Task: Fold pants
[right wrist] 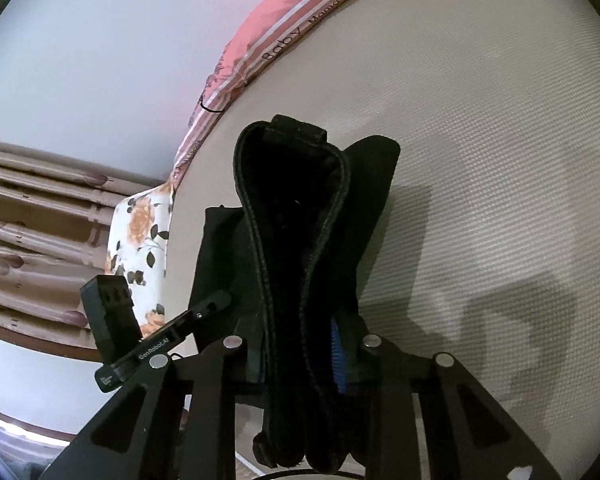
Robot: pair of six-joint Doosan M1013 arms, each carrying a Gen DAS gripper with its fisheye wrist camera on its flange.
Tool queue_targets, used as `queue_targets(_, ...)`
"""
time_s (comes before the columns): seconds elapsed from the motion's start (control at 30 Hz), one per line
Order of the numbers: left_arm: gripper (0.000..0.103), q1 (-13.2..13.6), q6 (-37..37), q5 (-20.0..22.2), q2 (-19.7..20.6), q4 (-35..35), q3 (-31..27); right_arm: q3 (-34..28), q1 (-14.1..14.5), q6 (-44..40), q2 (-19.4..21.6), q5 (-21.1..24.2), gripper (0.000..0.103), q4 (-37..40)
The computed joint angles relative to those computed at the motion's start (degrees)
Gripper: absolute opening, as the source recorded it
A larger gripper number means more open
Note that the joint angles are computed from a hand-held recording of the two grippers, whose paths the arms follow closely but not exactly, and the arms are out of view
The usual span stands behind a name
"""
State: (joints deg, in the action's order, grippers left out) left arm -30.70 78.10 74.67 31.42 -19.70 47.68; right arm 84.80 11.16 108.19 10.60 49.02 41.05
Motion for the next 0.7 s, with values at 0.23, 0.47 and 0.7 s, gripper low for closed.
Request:
queue_targets(0.23,0.015,-0.1,1.9,0.1,-0.1,1.5,-0.8,-2.0,0.5,-0.7,1.4,1.4,0.023,-0.3)
queue_targets(0.47,0.015,0.4,1.3,-0.7,0.0,2.5,-2.5,-4.2,0.6,-3.5,3.0,2.0,0.023,2.5)
queue_targets(0.7,0.015,2.1,0.0,-1.0,1.4,5.4,-5.3,-9.5,0.4,-6.3,7.2,2.9,0.023,6.2)
